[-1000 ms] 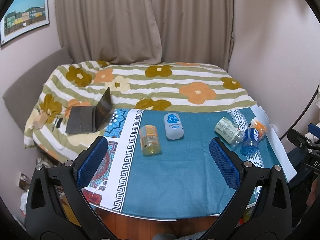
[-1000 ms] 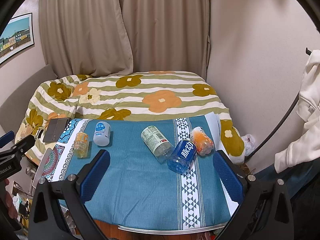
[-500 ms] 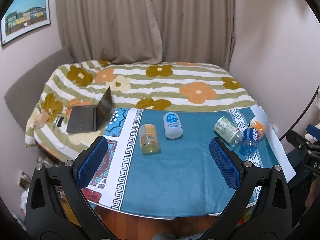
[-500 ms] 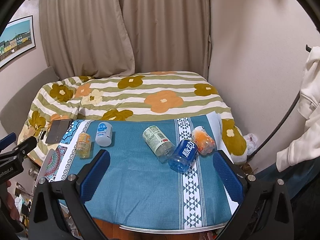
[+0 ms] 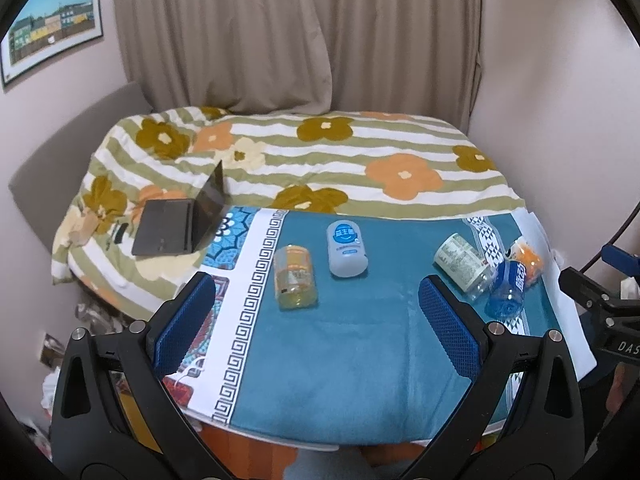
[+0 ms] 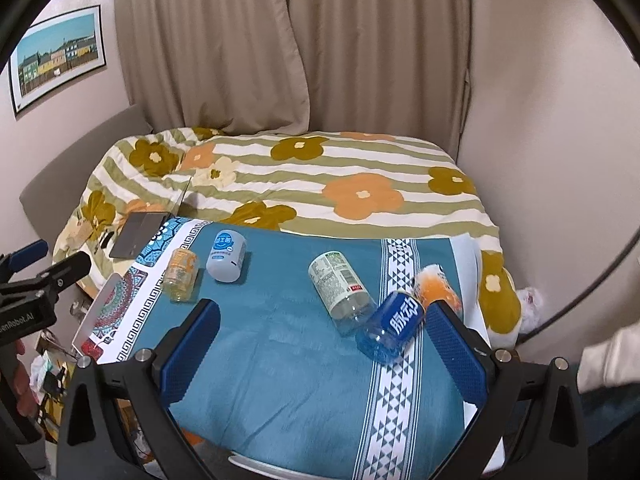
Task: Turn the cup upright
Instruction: 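Move the left gripper to the lying white cup and close on it, then lift the white cup with the left gripper, turn it upright, set it down, release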
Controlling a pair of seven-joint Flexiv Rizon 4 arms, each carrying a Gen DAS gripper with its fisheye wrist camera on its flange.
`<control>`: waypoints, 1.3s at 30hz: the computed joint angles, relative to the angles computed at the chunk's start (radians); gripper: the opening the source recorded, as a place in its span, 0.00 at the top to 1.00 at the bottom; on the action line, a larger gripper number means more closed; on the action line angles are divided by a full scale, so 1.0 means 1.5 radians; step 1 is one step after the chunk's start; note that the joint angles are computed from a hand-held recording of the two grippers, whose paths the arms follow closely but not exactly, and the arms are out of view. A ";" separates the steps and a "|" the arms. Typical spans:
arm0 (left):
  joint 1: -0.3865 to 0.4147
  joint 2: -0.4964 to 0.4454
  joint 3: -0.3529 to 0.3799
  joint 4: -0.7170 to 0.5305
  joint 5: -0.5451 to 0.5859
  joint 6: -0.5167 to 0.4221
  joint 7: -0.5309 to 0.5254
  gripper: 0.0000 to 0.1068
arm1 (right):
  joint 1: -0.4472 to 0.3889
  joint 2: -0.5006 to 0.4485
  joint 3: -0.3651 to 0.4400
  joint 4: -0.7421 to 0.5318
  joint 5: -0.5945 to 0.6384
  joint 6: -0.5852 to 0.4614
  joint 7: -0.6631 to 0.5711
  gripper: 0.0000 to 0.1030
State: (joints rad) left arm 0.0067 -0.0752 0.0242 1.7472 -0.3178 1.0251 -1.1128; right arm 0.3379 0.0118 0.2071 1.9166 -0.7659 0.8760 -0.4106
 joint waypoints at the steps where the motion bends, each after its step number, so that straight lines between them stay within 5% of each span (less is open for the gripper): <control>1: 0.002 -0.015 -0.003 -0.018 0.003 -0.013 -0.006 0.04 | -0.001 -0.006 -0.003 -0.005 0.005 0.003 -0.008 0.00; 12: 0.009 -0.216 -0.028 -0.266 0.044 -0.187 -0.032 0.04 | 0.004 -0.118 -0.047 -0.108 0.061 0.001 -0.067 0.00; 27: -0.014 -0.510 -0.035 -0.673 0.089 -0.509 -0.070 0.04 | 0.020 -0.235 -0.090 -0.228 0.148 -0.067 -0.109 0.00; 36: -0.024 -0.609 -0.031 -0.815 0.107 -0.618 -0.071 0.07 | 0.026 -0.260 -0.095 -0.251 0.187 -0.106 -0.084 0.00; 39: -0.027 -0.625 -0.029 -0.836 0.115 -0.635 -0.063 0.16 | 0.027 -0.266 -0.094 -0.258 0.197 -0.116 -0.077 0.00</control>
State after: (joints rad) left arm -0.0335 -1.0128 -0.0193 0.4925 -0.1460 0.0727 -1.2075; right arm 0.3789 -0.3874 0.0654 1.5302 -0.4697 0.7023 -0.5254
